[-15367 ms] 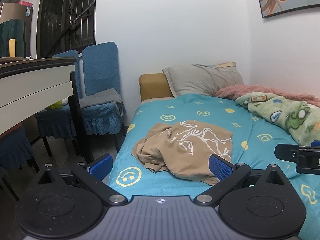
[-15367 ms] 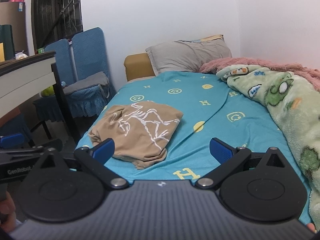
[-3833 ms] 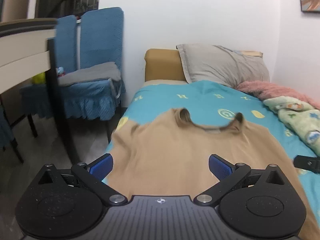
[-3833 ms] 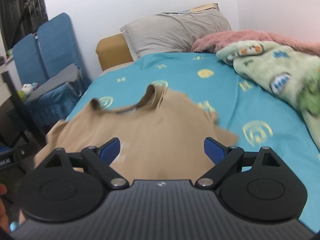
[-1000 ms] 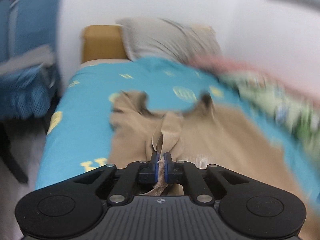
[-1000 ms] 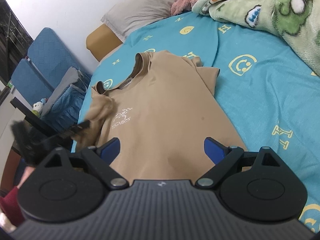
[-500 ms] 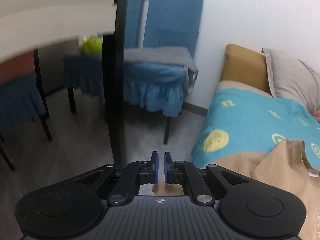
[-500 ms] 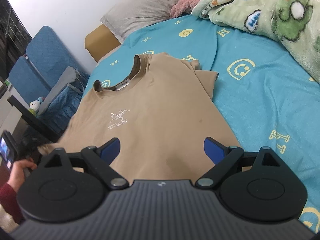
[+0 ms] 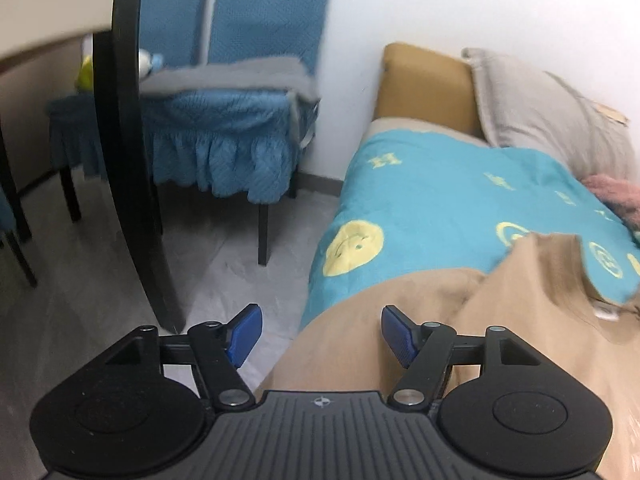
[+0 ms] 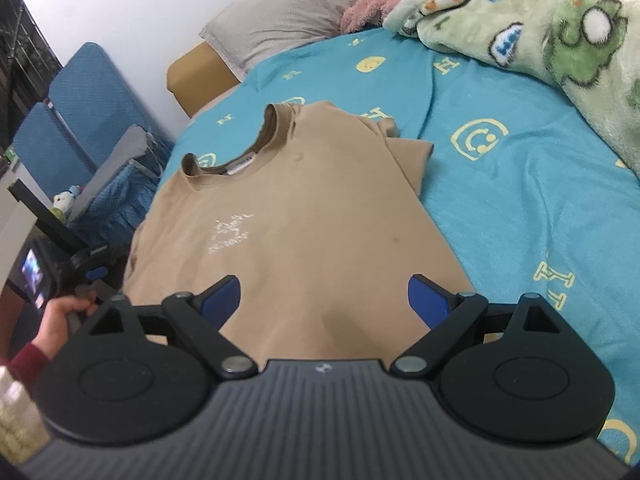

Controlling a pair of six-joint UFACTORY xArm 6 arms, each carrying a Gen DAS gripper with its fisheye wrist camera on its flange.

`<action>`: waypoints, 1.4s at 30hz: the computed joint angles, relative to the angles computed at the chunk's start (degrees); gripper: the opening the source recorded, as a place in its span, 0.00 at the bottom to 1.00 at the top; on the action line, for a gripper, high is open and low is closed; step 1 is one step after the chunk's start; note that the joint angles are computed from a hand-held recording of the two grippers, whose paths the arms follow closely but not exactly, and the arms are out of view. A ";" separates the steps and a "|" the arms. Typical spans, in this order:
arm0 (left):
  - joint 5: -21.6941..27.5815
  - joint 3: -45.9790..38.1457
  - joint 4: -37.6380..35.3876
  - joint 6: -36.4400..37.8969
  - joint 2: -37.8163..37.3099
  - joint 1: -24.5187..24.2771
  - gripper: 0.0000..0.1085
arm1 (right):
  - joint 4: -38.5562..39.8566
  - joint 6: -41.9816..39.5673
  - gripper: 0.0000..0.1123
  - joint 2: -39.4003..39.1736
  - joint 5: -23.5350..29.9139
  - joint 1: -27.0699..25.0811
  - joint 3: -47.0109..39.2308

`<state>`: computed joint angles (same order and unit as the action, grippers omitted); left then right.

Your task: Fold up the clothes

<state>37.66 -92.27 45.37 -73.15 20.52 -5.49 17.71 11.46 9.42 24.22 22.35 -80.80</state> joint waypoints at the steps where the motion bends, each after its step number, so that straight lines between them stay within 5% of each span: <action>1: 0.10 -1.19 -1.72 -0.24 1.45 0.39 0.63 | -0.17 0.49 0.82 0.25 0.38 -0.10 -0.24; 3: -3.78 -0.07 -3.25 -3.90 1.89 1.67 0.61 | -0.18 1.04 0.82 0.91 0.91 -0.21 -0.97; 5: -9.49 1.67 -5.85 -3.21 1.62 3.01 0.40 | -0.52 1.45 0.82 1.64 1.19 -0.20 -1.80; 7: -12.01 2.26 -8.44 2.95 1.15 3.25 0.03 | -0.46 1.60 0.82 2.08 1.31 -0.14 -2.26; 8: -11.68 1.83 -9.79 6.36 1.10 3.04 0.02 | -0.11 1.51 0.82 2.30 1.44 -0.13 -2.56; 11: -3.46 -2.41 -5.92 7.09 1.40 1.38 0.00 | -0.58 1.49 0.82 2.17 1.15 0.04 -2.38; 14: 12.45 -10.29 2.22 2.74 4.61 -1.80 0.01 | -1.46 1.99 0.82 1.38 0.49 0.10 -1.35; 16: 18.47 -13.89 1.28 3.39 6.68 -3.21 0.02 | -2.18 2.08 0.82 1.01 -0.09 0.15 -0.86; 20: 20.64 -14.80 -3.69 1.09 6.12 -4.84 0.16 | -4.91 1.03 0.82 0.03 -2.48 0.52 0.52; 23: 20.87 -11.67 -2.95 0.09 2.61 -7.02 0.48 | -6.07 0.04 0.82 -0.33 -3.66 0.76 0.82; 28: 19.83 -3.61 -1.01 1.23 -6.42 -13.11 0.68 | -10.79 1.39 0.82 -1.13 -6.58 0.99 1.69; 37: 23.97 6.09 4.77 -5.89 -20.20 -30.29 0.87 | -1.53 -6.97 0.82 -5.98 -12.24 1.57 7.20; 42: 23.21 13.74 10.00 -12.43 -25.04 -38.91 0.88 | 8.11 -13.70 0.82 -8.03 -12.72 1.99 9.31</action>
<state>60.87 -78.53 55.37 -85.58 -4.52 -44.41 25.82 -2.24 1.39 11.50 24.34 -71.49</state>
